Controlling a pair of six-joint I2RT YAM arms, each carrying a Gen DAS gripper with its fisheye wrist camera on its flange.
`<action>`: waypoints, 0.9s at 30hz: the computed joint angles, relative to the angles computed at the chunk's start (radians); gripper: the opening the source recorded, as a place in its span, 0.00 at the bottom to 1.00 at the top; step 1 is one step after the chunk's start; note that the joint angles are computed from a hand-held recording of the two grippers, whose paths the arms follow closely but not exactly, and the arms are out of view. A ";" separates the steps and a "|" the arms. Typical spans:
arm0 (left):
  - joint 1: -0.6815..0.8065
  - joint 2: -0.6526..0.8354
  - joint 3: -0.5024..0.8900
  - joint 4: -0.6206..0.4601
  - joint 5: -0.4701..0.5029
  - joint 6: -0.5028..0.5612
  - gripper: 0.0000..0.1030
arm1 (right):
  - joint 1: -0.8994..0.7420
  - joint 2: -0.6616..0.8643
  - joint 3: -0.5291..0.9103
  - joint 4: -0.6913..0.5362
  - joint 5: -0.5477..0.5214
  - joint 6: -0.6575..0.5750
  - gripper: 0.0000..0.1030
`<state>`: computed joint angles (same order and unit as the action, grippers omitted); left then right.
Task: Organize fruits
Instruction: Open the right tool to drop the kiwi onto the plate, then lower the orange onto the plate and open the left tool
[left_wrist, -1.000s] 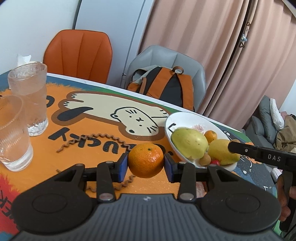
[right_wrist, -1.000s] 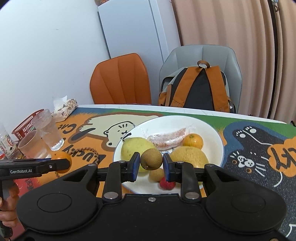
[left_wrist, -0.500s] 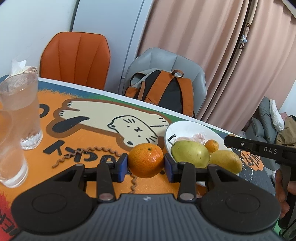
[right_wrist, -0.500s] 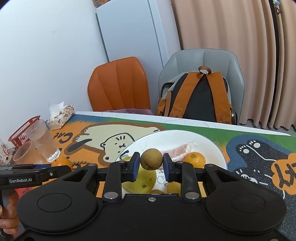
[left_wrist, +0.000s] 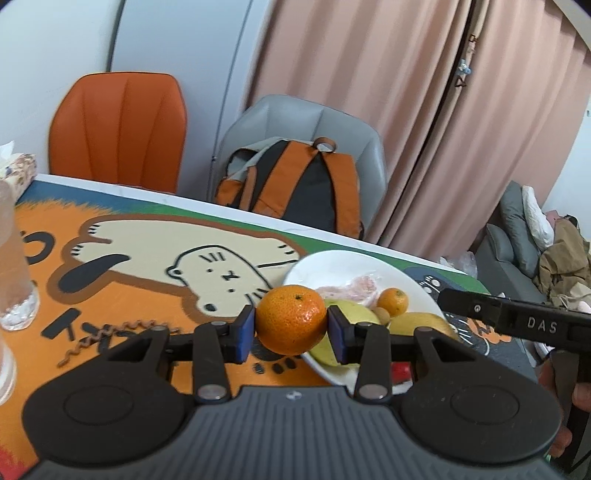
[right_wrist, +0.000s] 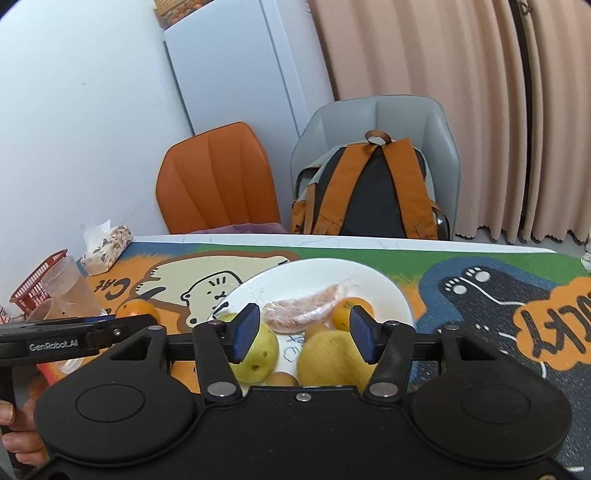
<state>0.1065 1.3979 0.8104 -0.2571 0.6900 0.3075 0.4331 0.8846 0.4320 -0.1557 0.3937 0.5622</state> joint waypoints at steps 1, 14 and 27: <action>-0.011 -0.005 -0.003 -0.001 -0.002 -0.001 0.39 | 0.001 -0.021 -0.007 -0.014 0.003 0.006 0.53; -0.156 -0.075 -0.060 0.002 -0.040 -0.033 0.39 | 0.055 -0.273 -0.067 -0.229 0.094 0.085 0.57; -0.181 -0.106 -0.078 -0.012 -0.080 -0.061 0.45 | 0.120 -0.377 -0.108 -0.309 0.121 0.148 0.58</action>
